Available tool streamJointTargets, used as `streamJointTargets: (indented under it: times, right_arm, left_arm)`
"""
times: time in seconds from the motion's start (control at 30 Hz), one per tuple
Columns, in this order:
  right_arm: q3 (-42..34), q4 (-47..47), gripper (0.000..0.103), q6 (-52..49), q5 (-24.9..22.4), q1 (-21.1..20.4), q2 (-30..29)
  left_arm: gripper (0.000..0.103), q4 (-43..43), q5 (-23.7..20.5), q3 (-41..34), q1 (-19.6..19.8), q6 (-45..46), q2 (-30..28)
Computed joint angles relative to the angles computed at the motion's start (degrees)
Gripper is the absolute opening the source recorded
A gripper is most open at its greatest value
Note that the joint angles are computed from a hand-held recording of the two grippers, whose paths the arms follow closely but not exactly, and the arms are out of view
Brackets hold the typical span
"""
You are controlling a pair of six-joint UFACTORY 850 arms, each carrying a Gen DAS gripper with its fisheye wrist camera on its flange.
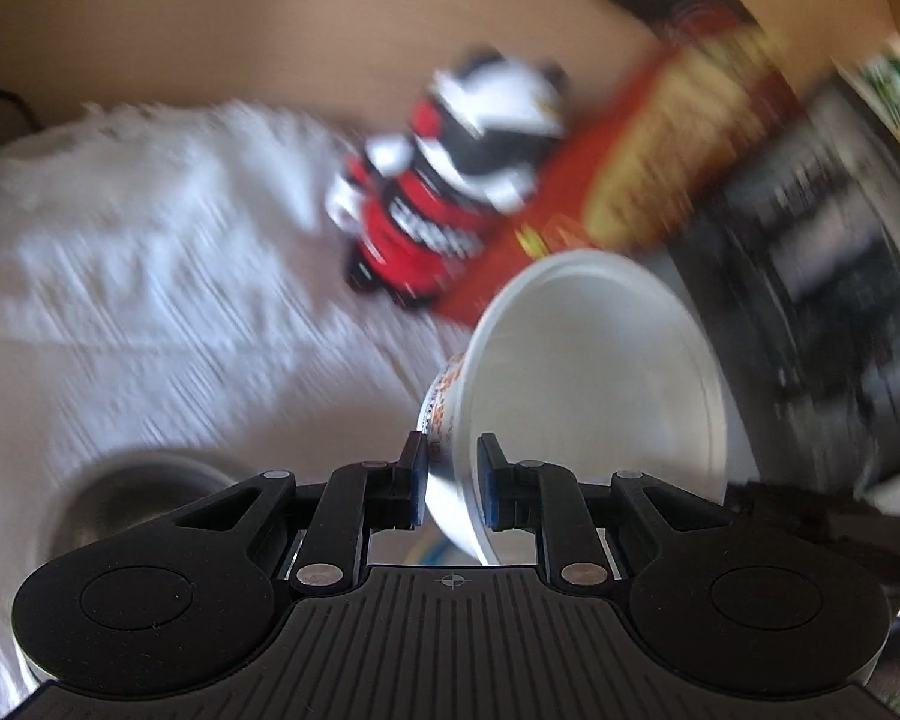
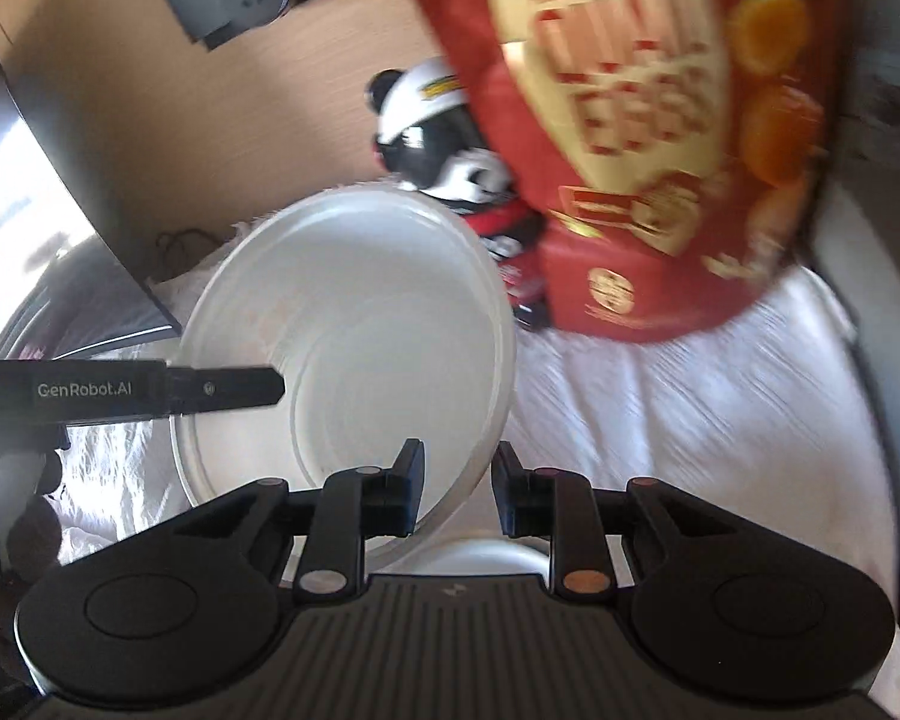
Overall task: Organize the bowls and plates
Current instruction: 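Carry the white bowl with both tools and lower it into the blue bowl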
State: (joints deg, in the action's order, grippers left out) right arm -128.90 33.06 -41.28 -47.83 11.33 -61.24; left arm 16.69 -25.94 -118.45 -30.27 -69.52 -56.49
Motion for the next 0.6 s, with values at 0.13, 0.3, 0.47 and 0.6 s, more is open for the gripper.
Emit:
streamJointTargets:
  times: [0.13,0.3,0.47,0.6]
  right_arm:
    - [10.6,0.1,0.025,-2.5,3.8,-1.8,6.2]
    - [17.2,-0.6,0.025,-2.8,5.4,-3.4,9.3]
    - [19.8,-2.7,0.025,-1.5,7.7,-3.6,9.2]
    - [21.8,-3.4,0.025,-0.3,8.9,-3.8,9.7]
  left_arm:
    - [0.019,-8.3,-3.9,-3.9,-1.6,11.4,-2.7]
    - [0.019,-15.5,-4.8,-2.9,-2.4,16.7,-3.7]
    - [0.019,-18.2,-6.0,-2.7,-2.8,18.5,-4.8]
    - [0.019,-16.8,-3.1,0.8,-2.8,15.5,-3.0]
